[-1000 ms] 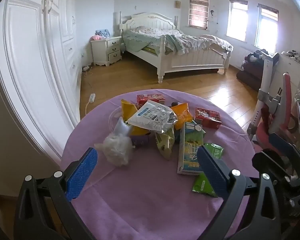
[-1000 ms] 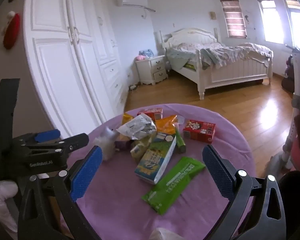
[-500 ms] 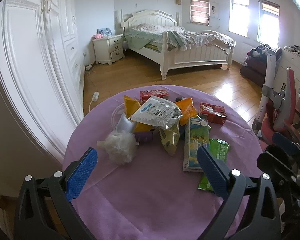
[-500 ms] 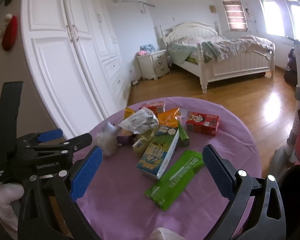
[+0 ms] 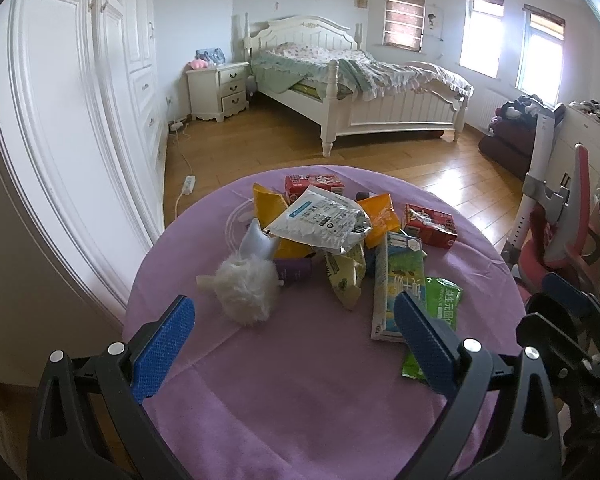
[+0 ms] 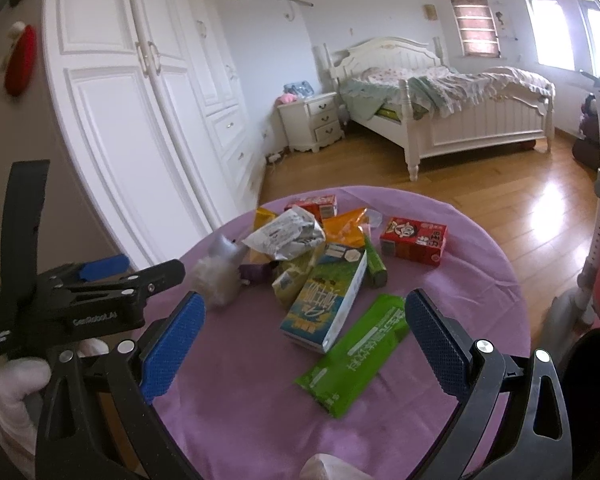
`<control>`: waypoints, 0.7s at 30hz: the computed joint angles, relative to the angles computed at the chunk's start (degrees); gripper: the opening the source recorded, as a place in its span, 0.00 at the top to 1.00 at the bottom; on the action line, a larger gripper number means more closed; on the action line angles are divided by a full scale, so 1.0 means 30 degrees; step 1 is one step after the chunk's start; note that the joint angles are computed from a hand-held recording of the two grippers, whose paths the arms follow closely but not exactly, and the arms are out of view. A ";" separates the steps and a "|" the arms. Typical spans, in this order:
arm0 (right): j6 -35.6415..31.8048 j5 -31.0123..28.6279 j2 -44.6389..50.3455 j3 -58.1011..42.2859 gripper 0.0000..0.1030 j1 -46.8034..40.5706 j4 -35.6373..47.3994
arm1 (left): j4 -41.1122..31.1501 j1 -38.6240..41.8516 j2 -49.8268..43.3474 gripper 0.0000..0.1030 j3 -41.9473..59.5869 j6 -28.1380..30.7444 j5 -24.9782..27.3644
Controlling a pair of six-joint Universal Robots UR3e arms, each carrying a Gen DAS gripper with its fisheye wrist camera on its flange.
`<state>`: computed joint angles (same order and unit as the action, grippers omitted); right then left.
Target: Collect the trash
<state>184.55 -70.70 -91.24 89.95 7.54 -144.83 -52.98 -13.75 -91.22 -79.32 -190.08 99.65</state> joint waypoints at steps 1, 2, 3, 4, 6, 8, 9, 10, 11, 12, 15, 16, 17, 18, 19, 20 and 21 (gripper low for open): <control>0.0012 0.0022 0.0012 -0.0010 0.04 -0.0005 0.0017 | -0.0409 -0.0079 -0.0200 0.04 0.0594 0.0022 0.0051; 0.0016 0.0048 0.0016 -0.0024 0.04 -0.0011 0.0065 | -0.0445 -0.0023 -0.0194 0.04 0.0591 0.0027 -0.0025; 0.0024 0.0059 0.0024 -0.0016 0.04 -0.0014 0.0079 | -0.0452 -0.0005 -0.0181 0.04 0.0562 0.0025 -0.0034; 0.0054 0.0073 0.0024 -0.0004 0.04 -0.0018 0.0083 | -0.0461 0.0007 -0.0165 0.04 0.0532 0.0026 -0.0045; 0.0068 0.0137 0.0018 0.0021 0.04 -0.0066 0.0125 | -0.0474 0.0003 -0.0140 0.04 0.0488 0.0036 -0.0022; 0.0070 0.0261 -0.0003 0.0088 0.04 -0.0158 0.0121 | -0.0451 0.0015 -0.0139 0.04 0.0495 0.0057 -0.0019; 0.0051 0.0318 -0.0023 0.0128 0.04 -0.0206 0.0132 | -0.0421 0.0014 -0.0115 0.04 0.0454 0.0060 -0.0006; 0.0052 0.0328 -0.0034 0.0147 0.04 -0.0219 0.0138 | -0.0383 0.0028 -0.0078 0.04 0.0392 0.0059 -0.0025; 0.0048 0.0342 -0.0043 0.0165 0.04 -0.0235 0.0153 | -0.0369 0.0044 -0.0045 0.04 0.0334 0.0052 -0.0038; 0.0046 0.0352 -0.0050 0.0174 0.04 -0.0241 0.0159 | -0.0355 0.0054 -0.0011 0.04 0.0268 0.0052 -0.0040; 0.0050 0.0462 -0.0089 0.0220 0.04 -0.0319 0.0236 | -0.0610 0.0011 -0.0165 0.04 0.0567 0.0032 0.0010; 0.0033 0.0523 -0.0124 0.0298 0.04 -0.0378 0.0227 | -0.0636 0.0016 -0.0158 0.04 0.0550 0.0035 -0.0005; 0.0032 0.0554 -0.0151 0.0340 0.04 -0.0405 0.0247 | -0.0715 0.0090 -0.0161 0.04 0.0599 0.0063 -0.0051; 0.0044 0.0563 -0.0188 0.0368 0.04 -0.0413 0.0278 | -0.0725 0.0099 -0.0154 0.04 0.0586 0.0062 -0.0036; 0.0061 0.0572 -0.0202 0.0393 0.04 -0.0412 0.0276 | -0.0740 0.0113 -0.0144 0.04 0.0571 0.0069 -0.0039; 0.0064 0.0596 -0.0219 0.0399 0.04 -0.0425 0.0308 | -0.0744 0.0135 -0.0128 0.04 0.0550 0.0087 -0.0066; 0.0061 0.0593 -0.0226 0.0385 0.04 -0.0421 0.0342 | -0.0750 0.0150 -0.0115 0.04 0.0536 0.0103 -0.0076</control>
